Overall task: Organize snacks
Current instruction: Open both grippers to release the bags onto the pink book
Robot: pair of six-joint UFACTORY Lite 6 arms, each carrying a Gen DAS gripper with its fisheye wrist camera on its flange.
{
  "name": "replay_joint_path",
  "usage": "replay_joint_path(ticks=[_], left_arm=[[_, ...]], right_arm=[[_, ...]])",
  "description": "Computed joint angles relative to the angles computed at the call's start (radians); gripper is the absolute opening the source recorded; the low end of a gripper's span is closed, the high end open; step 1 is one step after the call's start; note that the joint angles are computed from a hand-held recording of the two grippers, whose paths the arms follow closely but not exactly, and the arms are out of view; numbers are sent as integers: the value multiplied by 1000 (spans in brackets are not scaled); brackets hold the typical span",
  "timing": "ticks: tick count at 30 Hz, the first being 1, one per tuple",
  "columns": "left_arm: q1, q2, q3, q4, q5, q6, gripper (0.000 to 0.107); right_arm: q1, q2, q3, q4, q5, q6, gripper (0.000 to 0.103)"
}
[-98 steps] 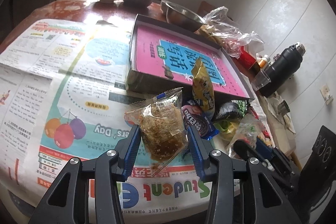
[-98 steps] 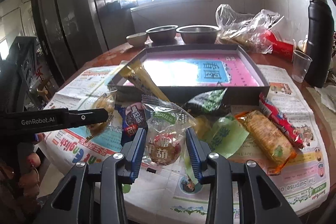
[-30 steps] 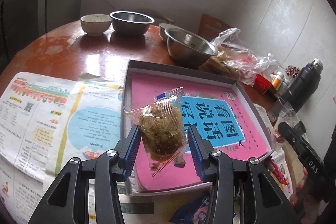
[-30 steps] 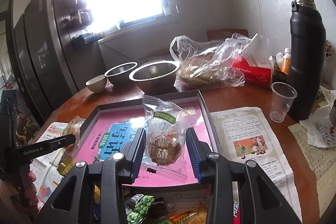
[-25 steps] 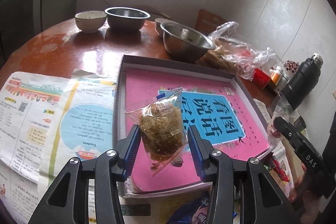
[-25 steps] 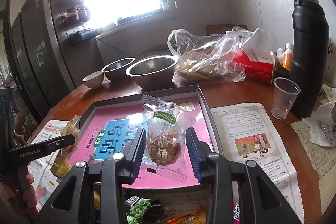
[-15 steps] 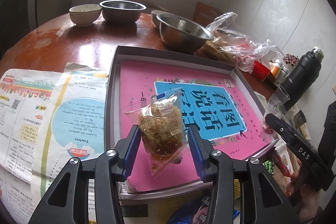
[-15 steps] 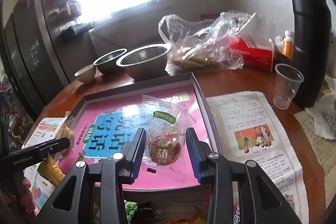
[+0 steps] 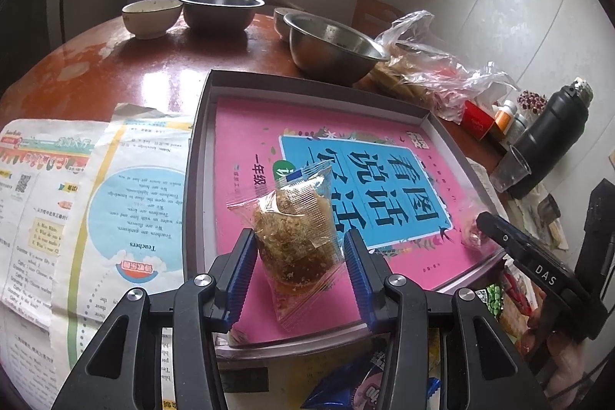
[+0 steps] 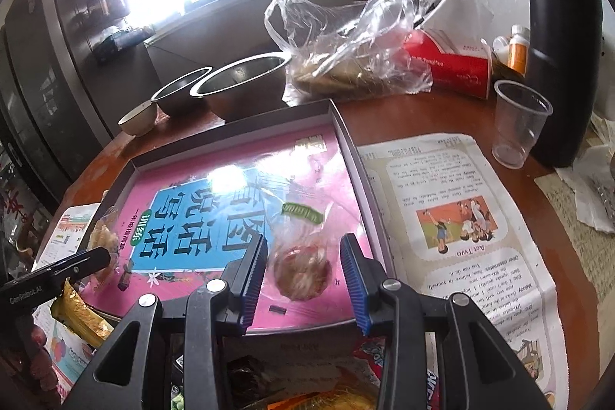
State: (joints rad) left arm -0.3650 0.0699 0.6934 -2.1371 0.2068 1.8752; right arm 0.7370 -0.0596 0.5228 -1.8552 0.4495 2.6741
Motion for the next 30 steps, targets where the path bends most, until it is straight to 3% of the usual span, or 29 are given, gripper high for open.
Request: replay_joint_path(ticks=[20,30], left_arm=[[4,-4,-5,-13,-8,3,51],[17,-54,-33,5,-7,-24,63]], right_arm=[[-13,-62,-48,-37,-18,71,43],[-3,-98,-63,-9,-1,49,46]])
